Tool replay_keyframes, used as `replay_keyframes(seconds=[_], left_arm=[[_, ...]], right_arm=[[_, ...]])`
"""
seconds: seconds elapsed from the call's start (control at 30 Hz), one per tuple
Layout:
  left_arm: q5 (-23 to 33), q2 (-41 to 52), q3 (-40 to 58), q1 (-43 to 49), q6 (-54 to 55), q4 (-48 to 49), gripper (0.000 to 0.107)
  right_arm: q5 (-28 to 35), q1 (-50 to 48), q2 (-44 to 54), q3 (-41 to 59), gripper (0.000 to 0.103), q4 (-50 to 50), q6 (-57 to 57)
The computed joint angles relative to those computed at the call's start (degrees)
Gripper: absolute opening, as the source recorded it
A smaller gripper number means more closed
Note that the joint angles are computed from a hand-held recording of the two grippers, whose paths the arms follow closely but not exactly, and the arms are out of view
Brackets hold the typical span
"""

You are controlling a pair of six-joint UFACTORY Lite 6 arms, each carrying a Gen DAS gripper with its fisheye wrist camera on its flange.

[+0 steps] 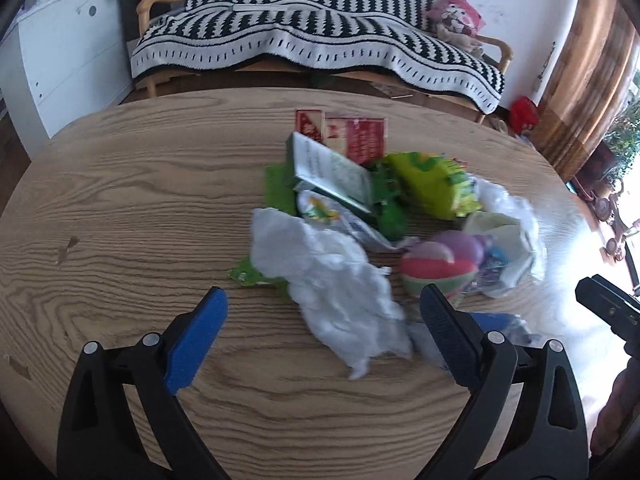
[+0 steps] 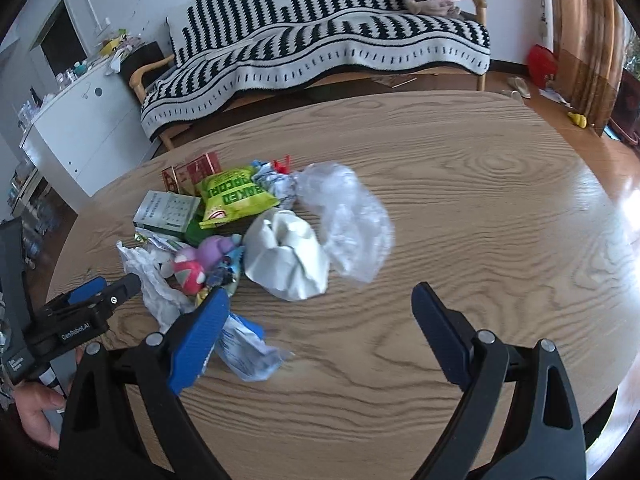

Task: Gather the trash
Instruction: 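Grasp the white tissue with the left tool while the right tool grasps the blue-white wrapper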

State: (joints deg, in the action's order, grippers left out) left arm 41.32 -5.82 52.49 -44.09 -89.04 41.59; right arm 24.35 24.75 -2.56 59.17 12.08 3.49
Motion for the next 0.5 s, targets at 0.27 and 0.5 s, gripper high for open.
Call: replay_keyframes(seconds=[0.27, 0.5], left_arm=[[-3.5, 6.4, 2.0, 5.4, 0.2, 4.4, 0.090], [-5.2, 8.5, 3.6, 6.3, 4.0, 3.0, 0.021]], right_arm=[[-0.6, 2.8, 6.8, 5.1, 0.089, -1.4, 2.3], [-0.4, 3.3, 9.2, 7.2, 0.089, 0.5, 1.1]])
